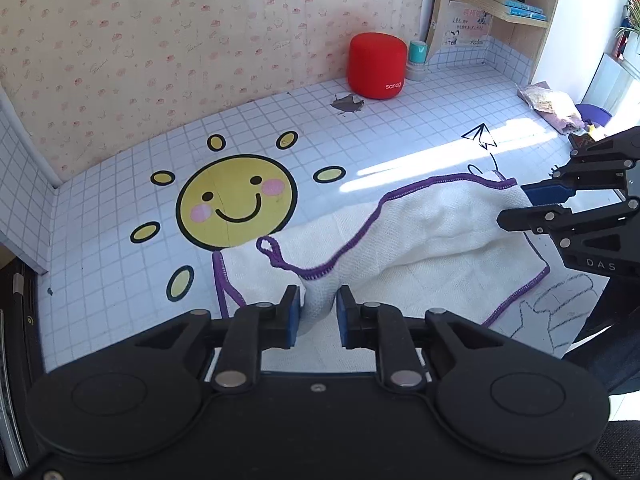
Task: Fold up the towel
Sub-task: 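Lift the gripped towel border with both grippers and fold it over the towel, then lower the folded border onto the towel and open both grippers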
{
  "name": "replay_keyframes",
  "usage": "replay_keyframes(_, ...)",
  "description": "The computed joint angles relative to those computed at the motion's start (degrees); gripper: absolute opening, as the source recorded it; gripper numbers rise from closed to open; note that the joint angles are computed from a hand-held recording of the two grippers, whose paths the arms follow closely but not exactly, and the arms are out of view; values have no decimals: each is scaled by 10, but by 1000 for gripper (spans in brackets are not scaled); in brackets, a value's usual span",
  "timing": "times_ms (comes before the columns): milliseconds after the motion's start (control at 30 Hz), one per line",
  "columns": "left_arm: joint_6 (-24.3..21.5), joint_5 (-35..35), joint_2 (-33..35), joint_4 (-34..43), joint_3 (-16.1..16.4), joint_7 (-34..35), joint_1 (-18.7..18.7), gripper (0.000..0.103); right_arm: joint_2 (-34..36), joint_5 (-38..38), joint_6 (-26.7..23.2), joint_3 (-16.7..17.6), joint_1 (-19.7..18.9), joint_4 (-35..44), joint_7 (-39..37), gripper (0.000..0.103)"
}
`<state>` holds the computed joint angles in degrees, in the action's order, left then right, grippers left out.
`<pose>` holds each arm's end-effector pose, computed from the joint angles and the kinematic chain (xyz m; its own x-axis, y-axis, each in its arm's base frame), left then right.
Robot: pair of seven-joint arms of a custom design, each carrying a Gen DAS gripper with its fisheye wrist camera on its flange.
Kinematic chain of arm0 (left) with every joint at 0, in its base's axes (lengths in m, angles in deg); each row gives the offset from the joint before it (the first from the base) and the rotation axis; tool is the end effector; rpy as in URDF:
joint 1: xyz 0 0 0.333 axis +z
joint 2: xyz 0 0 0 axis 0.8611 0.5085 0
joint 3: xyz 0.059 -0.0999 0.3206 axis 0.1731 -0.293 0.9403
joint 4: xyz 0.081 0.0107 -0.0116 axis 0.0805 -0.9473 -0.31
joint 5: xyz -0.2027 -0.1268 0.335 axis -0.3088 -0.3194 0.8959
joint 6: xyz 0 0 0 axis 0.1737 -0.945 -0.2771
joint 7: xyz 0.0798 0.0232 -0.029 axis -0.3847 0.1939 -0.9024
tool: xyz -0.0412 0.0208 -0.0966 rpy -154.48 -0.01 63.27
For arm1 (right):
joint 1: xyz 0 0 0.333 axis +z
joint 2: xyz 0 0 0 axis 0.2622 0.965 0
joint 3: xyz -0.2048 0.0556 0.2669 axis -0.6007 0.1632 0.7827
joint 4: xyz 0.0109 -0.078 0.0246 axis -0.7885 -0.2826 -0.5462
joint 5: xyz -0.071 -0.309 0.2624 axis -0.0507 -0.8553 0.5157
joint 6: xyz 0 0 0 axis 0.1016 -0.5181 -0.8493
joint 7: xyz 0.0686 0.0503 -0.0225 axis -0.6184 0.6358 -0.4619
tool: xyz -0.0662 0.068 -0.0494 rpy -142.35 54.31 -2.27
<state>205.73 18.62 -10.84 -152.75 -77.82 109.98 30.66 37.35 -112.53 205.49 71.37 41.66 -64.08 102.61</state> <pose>0.4480 -0.4148 0.3896 -0.5288 -0.8487 0.0008 -0.7166 0.4460 -0.5363 0.3972 0.3500 0.3750 0.3722 -0.9230 0.0981 -0.7233 -0.3546 -0.5925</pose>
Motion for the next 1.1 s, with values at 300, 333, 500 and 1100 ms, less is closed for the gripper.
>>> replay_keyframes(300,-4,-18,-32,-38,-16,9,10,39,-26,64,-18,11,8,-30,-46,22)
replay_keyframes(333,-5,-13,-35,-42,-16,4,11,41,-29,70,-19,13,9,-33,-49,23)
replay_keyframes(500,-3,-8,-47,-56,-23,0,20,42,-38,91,-29,22,14,-42,-57,28)
replay_keyframes(1100,16,-16,-37,-45,-33,48,32,51,-88,144,-93,52,22,-57,-56,30)
